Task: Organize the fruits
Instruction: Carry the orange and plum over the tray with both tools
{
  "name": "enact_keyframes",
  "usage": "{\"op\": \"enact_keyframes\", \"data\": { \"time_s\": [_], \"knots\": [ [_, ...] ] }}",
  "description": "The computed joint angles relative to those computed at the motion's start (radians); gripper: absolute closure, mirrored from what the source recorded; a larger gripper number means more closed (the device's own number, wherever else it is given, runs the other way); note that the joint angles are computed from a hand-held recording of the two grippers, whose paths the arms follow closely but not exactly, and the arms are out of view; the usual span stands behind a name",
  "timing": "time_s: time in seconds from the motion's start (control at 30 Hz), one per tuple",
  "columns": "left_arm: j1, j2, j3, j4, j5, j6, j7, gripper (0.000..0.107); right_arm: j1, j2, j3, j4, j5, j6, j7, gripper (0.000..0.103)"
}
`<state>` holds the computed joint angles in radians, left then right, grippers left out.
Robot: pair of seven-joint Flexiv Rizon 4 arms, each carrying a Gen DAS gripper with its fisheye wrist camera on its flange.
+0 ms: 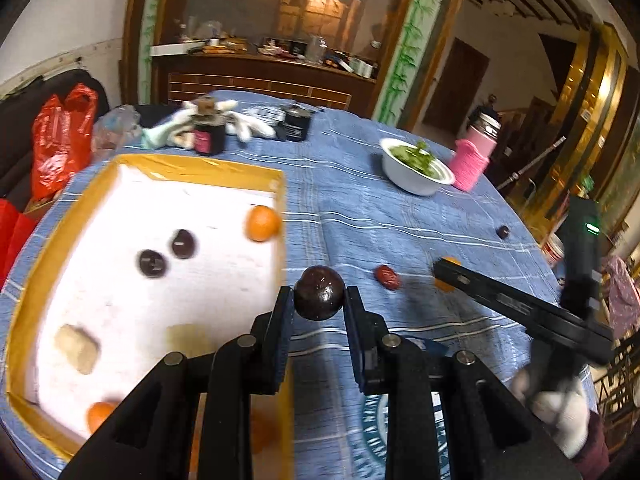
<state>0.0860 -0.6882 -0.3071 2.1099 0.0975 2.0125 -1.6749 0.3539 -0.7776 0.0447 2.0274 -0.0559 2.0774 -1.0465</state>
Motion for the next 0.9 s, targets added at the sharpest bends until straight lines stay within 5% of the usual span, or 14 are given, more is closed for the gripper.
{"op": "enact_keyframes", "data": {
  "time_s": [0.27,0.57,0.77,0.9],
  "knots": [
    [0.073,0.003,0.031,0.056,0.011,0.055,-0.05,0.082,0.075,0.069,0.057,0.044,-0.058,0.014,-0.045,0.065],
    [0.153,-0.005,0.049,0.078,0.025,0.06,-0.1,0.082,0.249,0.05,0.015,-0.054,-0.096,-0.144,-0.121,0.064],
    [0.252,-0.022,0.002,0.091,0.084,0.092,-0.145,0.051,0.302,0.012,-0.016,-0.116,-0.105,-0.226,-0.127,0.063],
    [0.27,-0.017,-0.008,0.095,0.115,0.118,-0.171,0.04,0.408,0.016,-0.115,-0.099,-0.074,-0.202,-0.145,0.041]
  ]
}}
